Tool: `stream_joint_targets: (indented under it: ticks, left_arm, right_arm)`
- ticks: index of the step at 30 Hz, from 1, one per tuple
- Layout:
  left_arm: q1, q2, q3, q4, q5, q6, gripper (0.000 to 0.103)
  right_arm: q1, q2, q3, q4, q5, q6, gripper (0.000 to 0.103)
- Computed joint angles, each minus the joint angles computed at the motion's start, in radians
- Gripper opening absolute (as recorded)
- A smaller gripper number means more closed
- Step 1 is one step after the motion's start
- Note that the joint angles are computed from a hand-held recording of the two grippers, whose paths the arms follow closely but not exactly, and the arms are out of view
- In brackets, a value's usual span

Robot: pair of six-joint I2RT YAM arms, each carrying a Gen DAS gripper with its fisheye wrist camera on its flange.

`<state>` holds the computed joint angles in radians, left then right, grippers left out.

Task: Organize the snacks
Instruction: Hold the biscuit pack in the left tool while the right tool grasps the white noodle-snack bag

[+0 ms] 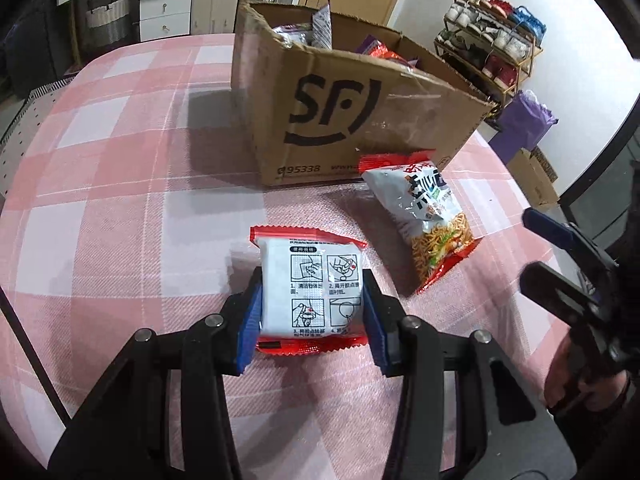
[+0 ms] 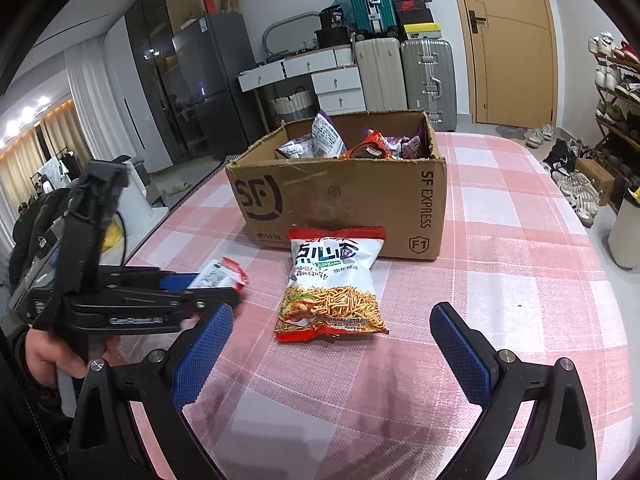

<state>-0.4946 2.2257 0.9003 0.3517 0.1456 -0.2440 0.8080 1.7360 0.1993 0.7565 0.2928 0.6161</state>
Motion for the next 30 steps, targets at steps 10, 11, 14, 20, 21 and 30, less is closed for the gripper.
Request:
stream_joint_targets:
  ticks: [10,11,14,20,21,30]
  left_arm:
    - [0.083,-0.055,-0.129,0.096,0.074,0.03,0.042]
    - [0.094,-0.06,-0.141,0.103,0.082,0.037,0.042]
    - [0.114,-0.079,-0.183,0.125,0.099,0.054,0.042]
    - [0.14,-0.102,-0.225,0.138,0.116,0.067,0.042]
    - [0.142,-0.105,-0.23,0.14,0.119,0.066,0.042]
    - [0.177,-0.154,-0.28,0.149,0.116,0.056,0.042]
  right_arm:
    - [-0.058,0.126,0.111,-0.037,-0.059,-0.023,0.101]
    - [-0.066,0.139,0.121,-0.036,-0.065,-0.025,0.101]
    - [-0.097,0.187,0.163,-0.049,-0.091,-0.037,0.101]
    - [-0.152,0.285,0.288,-0.115,-0.154,-0.099,0.101]
    - [-0.156,0.295,0.306,-0.127,-0.154,-0.107,0.101]
    - [-0.157,0.389,0.486,-0.284,-0.14,-0.143,0.1]
